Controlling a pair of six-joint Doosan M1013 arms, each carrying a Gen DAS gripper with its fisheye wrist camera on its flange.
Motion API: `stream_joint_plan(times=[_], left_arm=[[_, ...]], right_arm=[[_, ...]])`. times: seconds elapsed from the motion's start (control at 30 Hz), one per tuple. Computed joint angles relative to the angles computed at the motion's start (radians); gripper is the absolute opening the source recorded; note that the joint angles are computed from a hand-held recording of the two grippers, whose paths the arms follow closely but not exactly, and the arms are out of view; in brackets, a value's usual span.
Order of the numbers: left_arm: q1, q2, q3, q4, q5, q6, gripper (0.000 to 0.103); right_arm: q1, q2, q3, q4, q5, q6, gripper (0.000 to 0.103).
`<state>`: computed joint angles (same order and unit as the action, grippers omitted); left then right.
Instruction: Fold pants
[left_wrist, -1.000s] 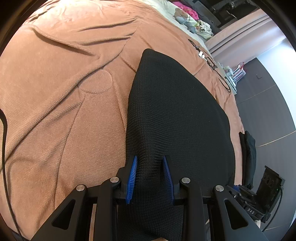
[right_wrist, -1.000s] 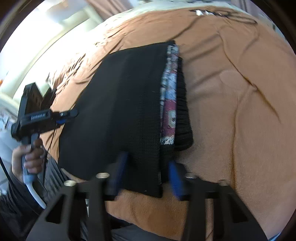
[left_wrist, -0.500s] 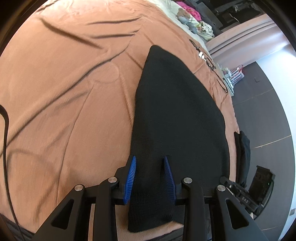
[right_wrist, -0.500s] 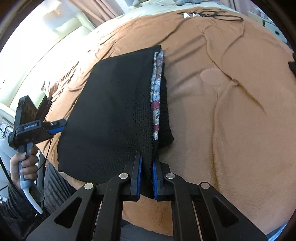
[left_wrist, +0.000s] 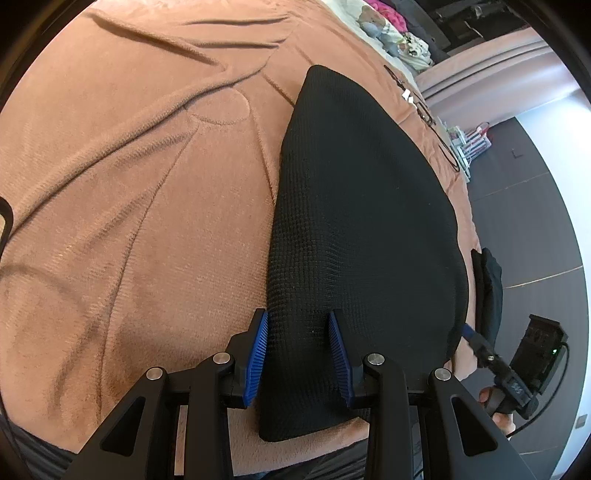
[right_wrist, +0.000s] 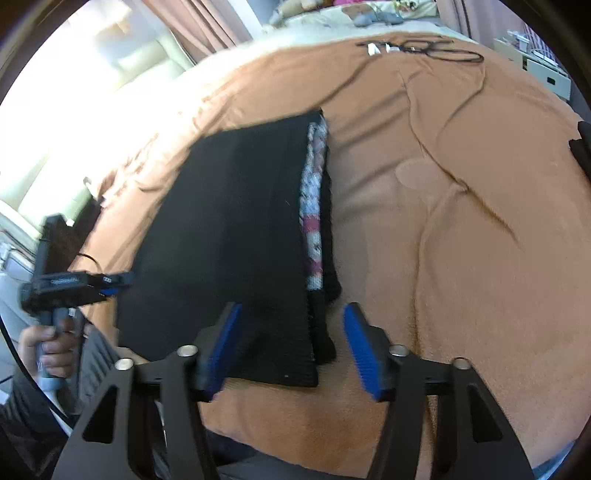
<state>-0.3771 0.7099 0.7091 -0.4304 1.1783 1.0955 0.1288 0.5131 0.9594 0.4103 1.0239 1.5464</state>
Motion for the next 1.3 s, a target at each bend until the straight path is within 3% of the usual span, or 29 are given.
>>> stream_joint_plan(times=[0.37, 0.53, 0.6, 0.67, 0.93, 1.3], left_arm=[[0.01, -0.035, 0.084, -0.051, -0.072, 0.029, 0.035], [0.018, -0.047, 0.113, -0.079, -0.095, 0.061, 0.036], [0.019, -0.052, 0.121, -0.082, -0.102, 0.068, 0.032], [0.02, -0.059, 0.131, -0.098, -0.113, 0.087, 0.021], [0.037, -0.095, 0.174, -0.174, -0.135, 0.154, 0.013], [0.05, -0.127, 0.193, -0.195, -0.133, 0.179, 0.012]], right_arm=[[-0.009, 0.089, -0.101, 0.043, 0.08, 0.068, 0.07], [-0.007, 0.099, -0.107, 0.062, 0.071, 0.085, 0.069], [-0.001, 0.103, -0.118, 0.036, 0.086, 0.1, 0.063], [0.005, 0.104, -0.13, 0.011, 0.1, 0.109, 0.053], [0.023, 0.077, -0.112, -0.014, 0.072, 0.128, 0.024], [0.043, 0.042, -0.071, -0.011, 0.077, 0.133, 0.018]])
